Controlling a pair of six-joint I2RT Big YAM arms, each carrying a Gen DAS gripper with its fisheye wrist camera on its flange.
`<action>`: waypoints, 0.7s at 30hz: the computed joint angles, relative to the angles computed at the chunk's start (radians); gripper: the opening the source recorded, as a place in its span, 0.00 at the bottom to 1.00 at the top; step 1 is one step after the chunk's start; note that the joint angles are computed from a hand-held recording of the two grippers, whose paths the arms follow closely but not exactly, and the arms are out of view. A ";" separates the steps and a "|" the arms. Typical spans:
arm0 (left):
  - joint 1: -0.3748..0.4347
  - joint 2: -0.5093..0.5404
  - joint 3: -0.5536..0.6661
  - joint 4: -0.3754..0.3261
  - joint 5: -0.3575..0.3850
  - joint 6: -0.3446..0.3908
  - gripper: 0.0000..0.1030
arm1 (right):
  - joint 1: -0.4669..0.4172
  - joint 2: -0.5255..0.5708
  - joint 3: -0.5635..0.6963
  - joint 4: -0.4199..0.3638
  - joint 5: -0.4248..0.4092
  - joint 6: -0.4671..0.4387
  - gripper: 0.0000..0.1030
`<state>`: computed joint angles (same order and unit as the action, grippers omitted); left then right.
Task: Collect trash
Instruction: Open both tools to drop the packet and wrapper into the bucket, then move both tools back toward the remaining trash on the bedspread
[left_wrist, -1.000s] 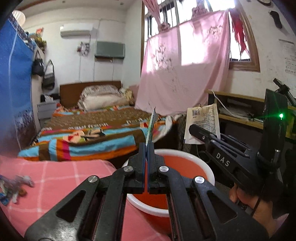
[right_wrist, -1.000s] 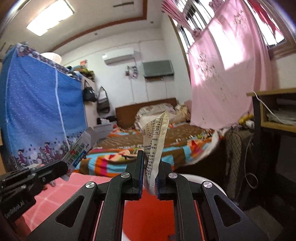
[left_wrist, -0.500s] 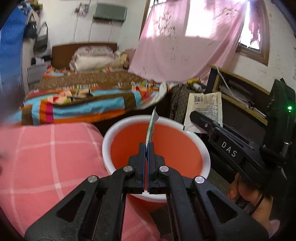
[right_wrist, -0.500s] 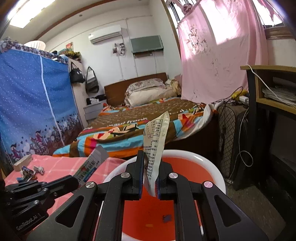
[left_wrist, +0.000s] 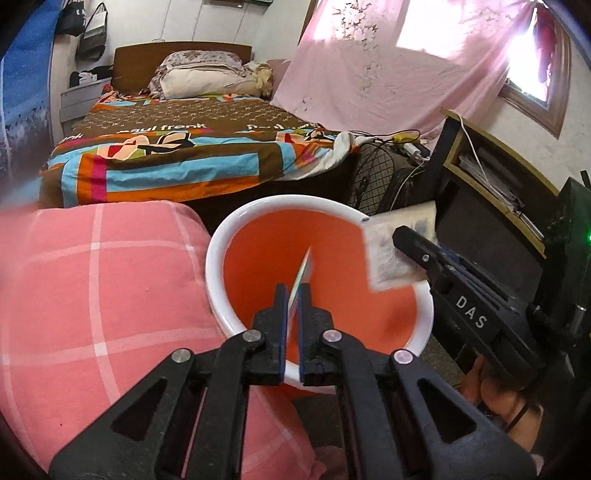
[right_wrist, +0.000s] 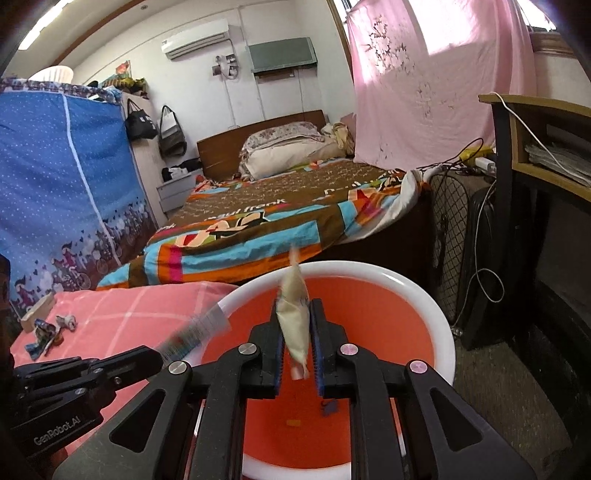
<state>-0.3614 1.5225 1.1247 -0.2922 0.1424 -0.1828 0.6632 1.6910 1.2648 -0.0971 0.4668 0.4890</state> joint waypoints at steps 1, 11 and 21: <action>0.001 0.000 0.000 -0.001 0.002 -0.004 0.13 | 0.000 -0.001 -0.001 -0.002 -0.001 0.001 0.13; 0.023 -0.030 -0.037 0.054 -0.034 -0.040 0.31 | 0.003 0.001 0.001 0.020 0.012 -0.006 0.30; 0.076 -0.138 -0.144 0.205 -0.137 -0.075 0.58 | 0.038 -0.001 -0.008 0.167 0.057 -0.093 0.43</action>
